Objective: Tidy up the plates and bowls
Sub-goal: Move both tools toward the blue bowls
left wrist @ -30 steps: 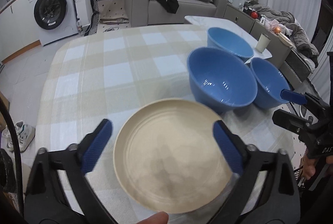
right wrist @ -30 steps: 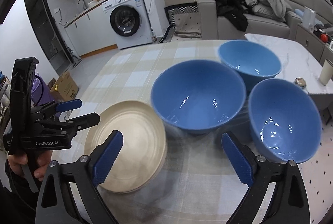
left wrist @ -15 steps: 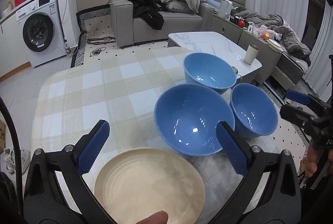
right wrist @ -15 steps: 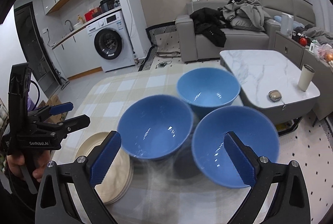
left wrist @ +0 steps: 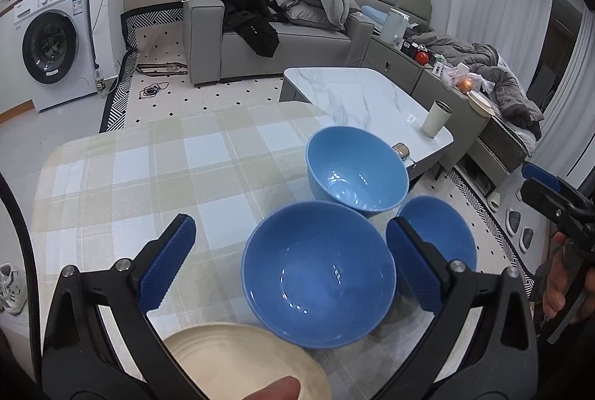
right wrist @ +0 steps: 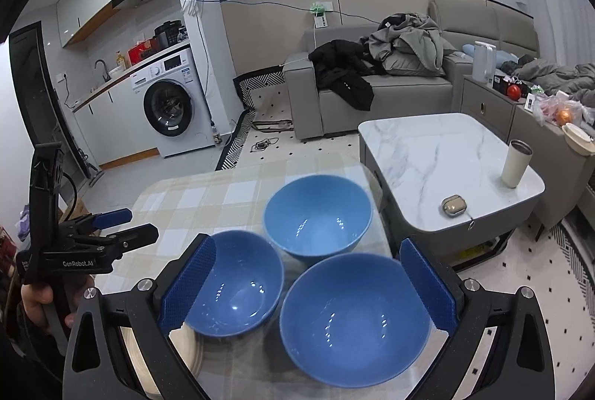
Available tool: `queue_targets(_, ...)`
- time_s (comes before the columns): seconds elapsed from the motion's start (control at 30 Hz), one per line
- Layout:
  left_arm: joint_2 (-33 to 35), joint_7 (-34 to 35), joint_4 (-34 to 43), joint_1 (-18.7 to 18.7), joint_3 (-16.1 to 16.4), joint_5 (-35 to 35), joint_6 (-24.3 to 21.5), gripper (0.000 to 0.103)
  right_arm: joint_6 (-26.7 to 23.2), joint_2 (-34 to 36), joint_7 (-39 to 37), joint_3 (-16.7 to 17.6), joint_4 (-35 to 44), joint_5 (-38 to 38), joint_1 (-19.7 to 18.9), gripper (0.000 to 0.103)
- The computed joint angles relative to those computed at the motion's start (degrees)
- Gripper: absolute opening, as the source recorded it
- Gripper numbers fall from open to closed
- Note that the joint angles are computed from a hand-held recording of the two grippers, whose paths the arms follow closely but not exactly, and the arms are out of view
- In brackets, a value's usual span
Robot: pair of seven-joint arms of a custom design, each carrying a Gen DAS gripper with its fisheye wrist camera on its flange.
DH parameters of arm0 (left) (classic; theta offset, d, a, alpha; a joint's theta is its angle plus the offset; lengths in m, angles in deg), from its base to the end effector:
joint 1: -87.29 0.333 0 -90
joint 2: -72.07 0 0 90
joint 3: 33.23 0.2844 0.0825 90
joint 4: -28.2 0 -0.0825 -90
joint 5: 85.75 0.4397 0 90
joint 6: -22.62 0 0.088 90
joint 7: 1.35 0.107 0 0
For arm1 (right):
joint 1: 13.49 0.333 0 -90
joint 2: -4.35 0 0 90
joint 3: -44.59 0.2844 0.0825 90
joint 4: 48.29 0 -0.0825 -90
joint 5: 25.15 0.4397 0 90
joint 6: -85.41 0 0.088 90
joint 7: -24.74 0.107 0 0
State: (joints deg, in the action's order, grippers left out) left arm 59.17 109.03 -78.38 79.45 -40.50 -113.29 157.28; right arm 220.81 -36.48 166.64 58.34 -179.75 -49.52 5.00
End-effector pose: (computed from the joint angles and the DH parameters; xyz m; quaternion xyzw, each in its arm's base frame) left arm 0.5740 -0.1694 0.6599 -0.5019 0.7684 -0.3802 0.1146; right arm 0.3799 0.2628 0.6572 -0.5845 0.6787 -0.2914 0.3360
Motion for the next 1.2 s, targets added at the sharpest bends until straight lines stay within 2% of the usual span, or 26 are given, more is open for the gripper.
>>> queue_targets(0.63,22.14,-8.33,22.28,-0.23,-3.20,10.02,-3.73,0.102,2.96,10.75,-3.15,-4.15,5.42,0.74,-3.36,0.101)
queue_targets(1.2,35.91,-13.47,36.46,-3.47,-3.87,17.31,-7.36,0.102,4.75,17.51,-7.22,-7.70,6.47,5.08,-4.63,0.101)
